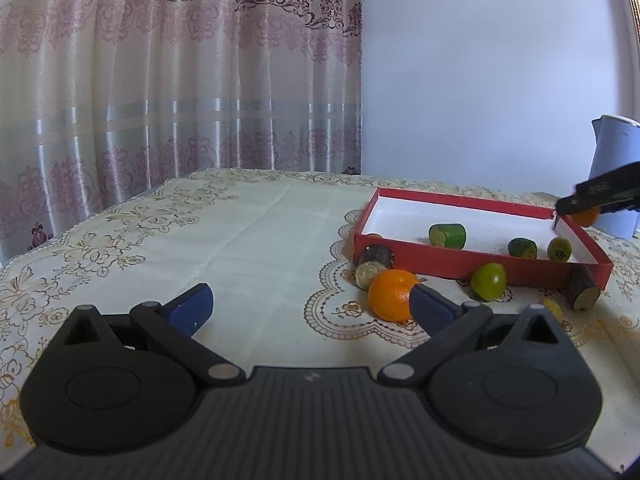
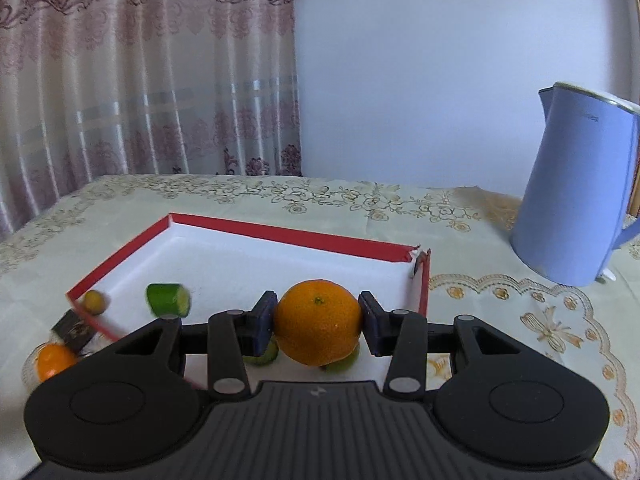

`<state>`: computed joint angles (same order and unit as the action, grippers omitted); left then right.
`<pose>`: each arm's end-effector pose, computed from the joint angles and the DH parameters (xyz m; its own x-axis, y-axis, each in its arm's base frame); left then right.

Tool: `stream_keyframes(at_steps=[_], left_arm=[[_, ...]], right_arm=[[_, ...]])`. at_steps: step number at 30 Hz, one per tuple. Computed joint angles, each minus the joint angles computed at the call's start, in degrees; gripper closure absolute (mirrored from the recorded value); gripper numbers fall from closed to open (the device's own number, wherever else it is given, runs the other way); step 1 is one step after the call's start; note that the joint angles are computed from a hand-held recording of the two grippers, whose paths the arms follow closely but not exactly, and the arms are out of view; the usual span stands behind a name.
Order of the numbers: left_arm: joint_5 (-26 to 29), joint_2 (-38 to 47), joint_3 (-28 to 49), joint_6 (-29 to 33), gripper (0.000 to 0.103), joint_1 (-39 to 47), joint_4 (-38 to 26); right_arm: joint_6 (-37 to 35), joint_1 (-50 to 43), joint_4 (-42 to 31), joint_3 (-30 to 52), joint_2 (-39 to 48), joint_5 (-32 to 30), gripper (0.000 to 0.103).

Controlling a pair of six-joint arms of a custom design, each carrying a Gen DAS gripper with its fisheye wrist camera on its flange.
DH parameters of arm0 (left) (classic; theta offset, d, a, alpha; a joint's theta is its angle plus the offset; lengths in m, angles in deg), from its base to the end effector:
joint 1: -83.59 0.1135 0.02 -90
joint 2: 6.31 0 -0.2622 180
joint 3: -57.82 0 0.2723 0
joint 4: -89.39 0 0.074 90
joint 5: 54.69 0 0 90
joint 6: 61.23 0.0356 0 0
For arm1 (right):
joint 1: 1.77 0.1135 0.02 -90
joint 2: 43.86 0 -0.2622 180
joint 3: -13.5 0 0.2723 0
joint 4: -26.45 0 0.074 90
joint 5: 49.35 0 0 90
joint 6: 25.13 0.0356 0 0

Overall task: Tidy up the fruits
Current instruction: 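Carry the orange over the tray and open the right gripper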

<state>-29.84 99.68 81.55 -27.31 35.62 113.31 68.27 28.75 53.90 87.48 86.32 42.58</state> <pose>0.1416 -0.1088 0.0200 -0.3124 -0.1742 -0.9338 -0.4766 0.8791 -0.0045 0.3768 0.2208 0.0348 -0.4422 -0.1919 -0.8761 -0.4567 0.8889 0.0358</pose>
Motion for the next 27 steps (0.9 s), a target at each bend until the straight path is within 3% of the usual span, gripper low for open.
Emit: stream_keyframes(at_steps=[16,27], left_arm=[[1.2,0.2,-0.4,1.4,0.000,0.6,2.1],[1.9,0.2,-0.4,1.6,0.000,1.3,2.3]], right_arm=[[1.3,-0.7,-5.3,10.6,7.2,0.7,0.059],[4.2,-2.4,0.2,5.3,4.5,-1.7,0.054]])
